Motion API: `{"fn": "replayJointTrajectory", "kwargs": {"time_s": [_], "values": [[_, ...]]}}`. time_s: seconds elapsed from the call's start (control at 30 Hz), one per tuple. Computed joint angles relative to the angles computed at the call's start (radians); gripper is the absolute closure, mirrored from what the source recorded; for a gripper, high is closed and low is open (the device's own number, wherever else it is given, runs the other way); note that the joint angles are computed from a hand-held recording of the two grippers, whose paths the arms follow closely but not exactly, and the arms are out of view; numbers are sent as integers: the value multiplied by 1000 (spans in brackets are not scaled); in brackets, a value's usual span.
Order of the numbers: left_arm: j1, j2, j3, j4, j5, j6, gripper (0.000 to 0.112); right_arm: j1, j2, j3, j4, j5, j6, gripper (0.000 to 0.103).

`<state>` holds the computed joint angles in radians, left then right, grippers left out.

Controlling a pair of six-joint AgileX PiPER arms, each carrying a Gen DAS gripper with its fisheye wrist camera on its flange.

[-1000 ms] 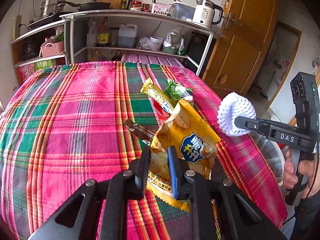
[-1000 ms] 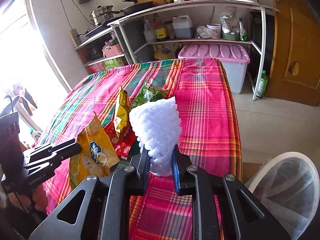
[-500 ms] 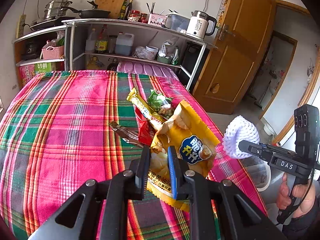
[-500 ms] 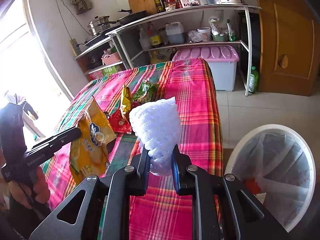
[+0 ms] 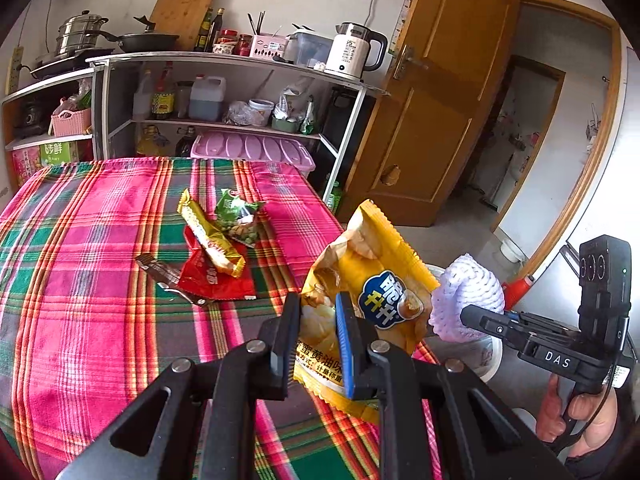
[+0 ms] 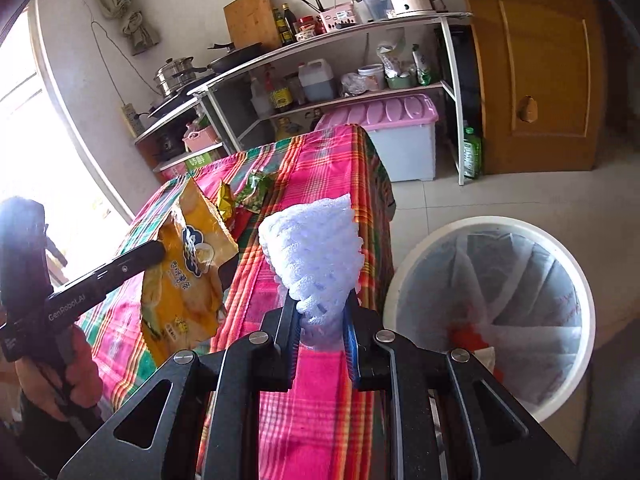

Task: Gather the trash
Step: 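Carry the chip bag and foam net over the bin and open both tools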

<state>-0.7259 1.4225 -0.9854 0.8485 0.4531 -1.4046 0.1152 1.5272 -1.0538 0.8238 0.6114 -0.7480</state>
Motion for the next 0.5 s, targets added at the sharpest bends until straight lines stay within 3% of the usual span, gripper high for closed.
{"fn": "replayJointTrajectory", "kwargs": {"time_s": [0.5], "values": [[-110, 164, -201, -39, 31, 59, 93, -209, -74, 82, 77, 56, -113, 84]]}}
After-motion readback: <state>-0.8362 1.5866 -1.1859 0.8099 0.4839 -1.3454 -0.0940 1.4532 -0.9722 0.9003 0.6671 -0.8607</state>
